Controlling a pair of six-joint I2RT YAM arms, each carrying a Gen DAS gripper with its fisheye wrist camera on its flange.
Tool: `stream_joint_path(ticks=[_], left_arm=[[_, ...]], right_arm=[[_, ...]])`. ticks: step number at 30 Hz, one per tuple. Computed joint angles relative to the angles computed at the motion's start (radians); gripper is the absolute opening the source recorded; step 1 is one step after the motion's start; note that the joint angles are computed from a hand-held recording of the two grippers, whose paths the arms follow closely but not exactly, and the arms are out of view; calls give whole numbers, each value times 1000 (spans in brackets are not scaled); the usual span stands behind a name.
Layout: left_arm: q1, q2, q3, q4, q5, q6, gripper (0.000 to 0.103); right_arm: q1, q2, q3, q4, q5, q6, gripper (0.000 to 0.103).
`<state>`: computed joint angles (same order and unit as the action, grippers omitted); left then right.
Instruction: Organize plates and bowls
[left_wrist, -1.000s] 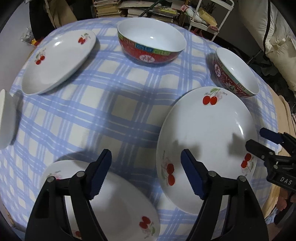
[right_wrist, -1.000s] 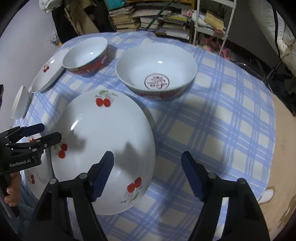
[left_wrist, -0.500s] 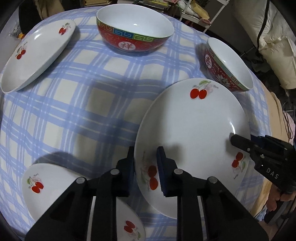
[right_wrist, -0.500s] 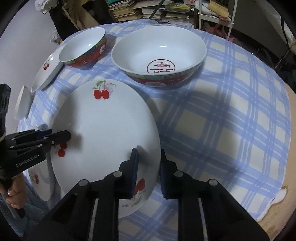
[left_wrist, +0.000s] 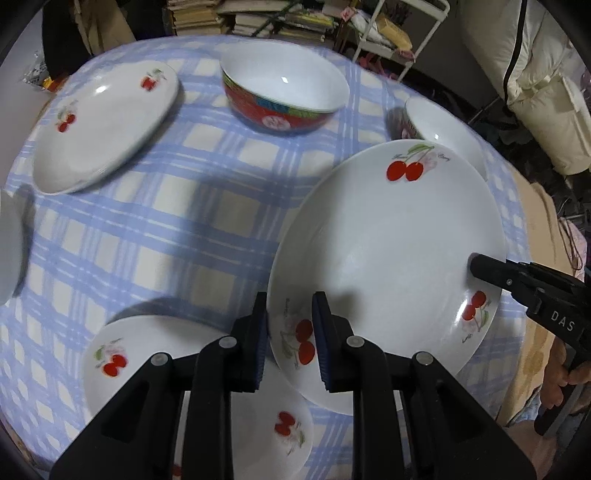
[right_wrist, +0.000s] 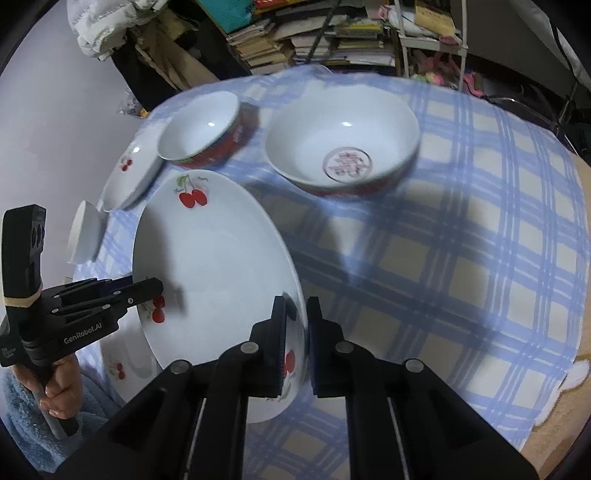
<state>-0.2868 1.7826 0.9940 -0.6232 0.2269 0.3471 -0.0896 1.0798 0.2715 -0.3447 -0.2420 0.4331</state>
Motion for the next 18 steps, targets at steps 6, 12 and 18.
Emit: stream_joint_path(ticks=[6, 12, 18], left_arm=[[69, -96, 8, -73, 20, 42, 22], [199, -154, 48, -170, 38, 137, 22], [308, -178, 78, -224, 44, 205, 22]], right_arm=[[116, -35, 77, -55, 44, 96, 12], [281, -36, 157, -76, 114, 206, 12], [459, 32, 233, -79, 204, 311, 12]])
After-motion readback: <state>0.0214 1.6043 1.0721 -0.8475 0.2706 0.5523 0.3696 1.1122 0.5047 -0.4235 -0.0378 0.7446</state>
